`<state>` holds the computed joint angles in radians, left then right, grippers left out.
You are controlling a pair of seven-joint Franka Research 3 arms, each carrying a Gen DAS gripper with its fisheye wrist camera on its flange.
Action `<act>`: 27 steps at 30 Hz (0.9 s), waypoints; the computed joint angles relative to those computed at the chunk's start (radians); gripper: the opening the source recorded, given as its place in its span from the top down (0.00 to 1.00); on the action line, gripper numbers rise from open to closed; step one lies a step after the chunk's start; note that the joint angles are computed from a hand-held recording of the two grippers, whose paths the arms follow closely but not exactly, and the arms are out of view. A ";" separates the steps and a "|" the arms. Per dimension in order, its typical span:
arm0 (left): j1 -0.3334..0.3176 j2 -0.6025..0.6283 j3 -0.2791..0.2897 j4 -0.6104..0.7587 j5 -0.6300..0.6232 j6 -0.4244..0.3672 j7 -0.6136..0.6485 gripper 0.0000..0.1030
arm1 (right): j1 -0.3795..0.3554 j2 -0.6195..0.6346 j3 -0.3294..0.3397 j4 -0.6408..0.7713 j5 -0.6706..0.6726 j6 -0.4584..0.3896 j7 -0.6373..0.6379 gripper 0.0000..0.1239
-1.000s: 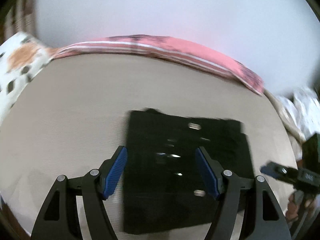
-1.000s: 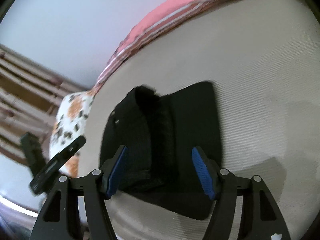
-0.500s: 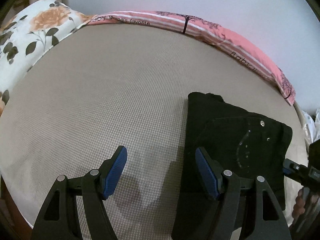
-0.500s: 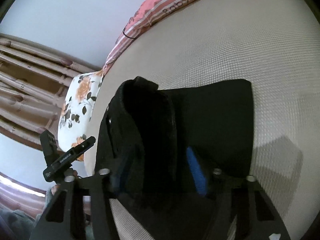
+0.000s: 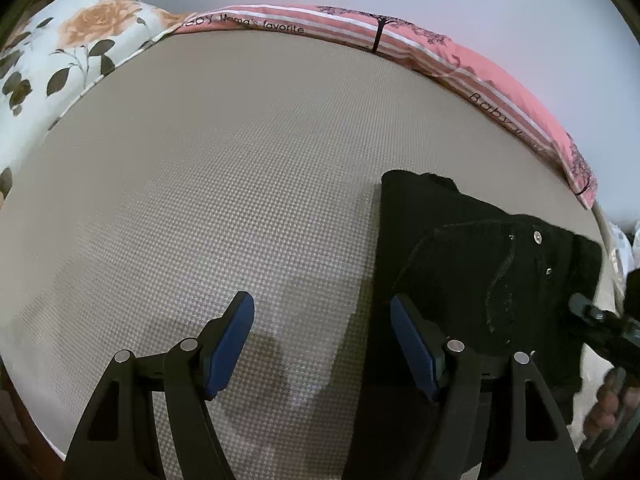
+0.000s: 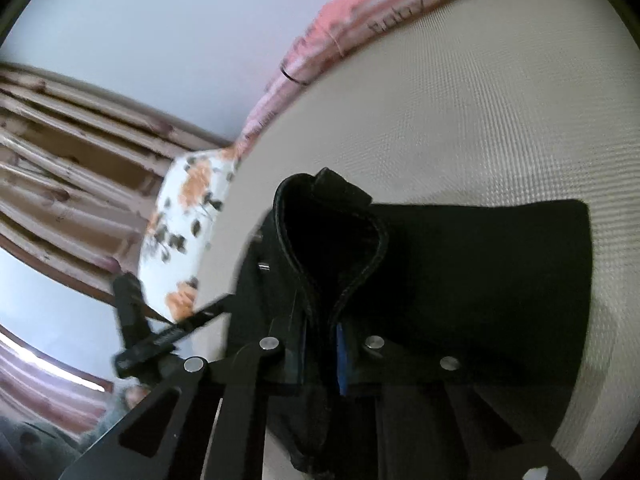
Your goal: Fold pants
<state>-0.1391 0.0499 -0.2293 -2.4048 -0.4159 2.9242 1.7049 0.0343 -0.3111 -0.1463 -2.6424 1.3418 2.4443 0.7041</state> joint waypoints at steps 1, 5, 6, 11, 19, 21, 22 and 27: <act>0.001 -0.002 -0.005 0.000 -0.024 0.003 0.020 0.31 | 0.001 -0.021 0.005 -0.006 0.000 0.006 0.009 0.91; -0.010 -0.011 -0.012 -0.001 -0.055 0.010 0.062 0.31 | 0.010 -0.130 0.022 -0.042 -0.031 0.069 0.080 0.92; -0.013 -0.011 -0.012 0.000 -0.058 0.009 0.067 0.31 | 0.012 -0.151 0.020 -0.051 -0.040 0.084 0.093 0.92; -0.032 -0.010 -0.020 0.013 -0.088 0.000 0.111 0.31 | 0.000 -0.238 -0.001 -0.110 -0.129 0.167 0.183 0.92; -0.060 0.025 -0.026 0.029 0.031 0.009 0.073 0.31 | -0.037 -0.209 -0.015 -0.186 -0.300 0.264 0.378 0.91; -0.068 0.042 -0.018 0.031 0.135 0.012 0.006 0.31 | -0.032 -0.187 -0.003 -0.187 -0.346 0.299 0.413 0.85; -0.075 0.050 -0.010 0.030 0.208 0.014 -0.039 0.31 | -0.029 -0.188 -0.003 -0.188 -0.364 0.303 0.434 0.81; -0.086 0.060 0.011 0.006 0.466 0.062 -0.203 0.31 | -0.079 -0.266 0.047 -0.221 -0.557 0.298 0.625 0.74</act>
<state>-0.2250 0.1095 -0.2180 -2.3986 0.0496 2.9858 1.5014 -0.0448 -0.5770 -0.0990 -2.8639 0.7846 2.7424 1.3289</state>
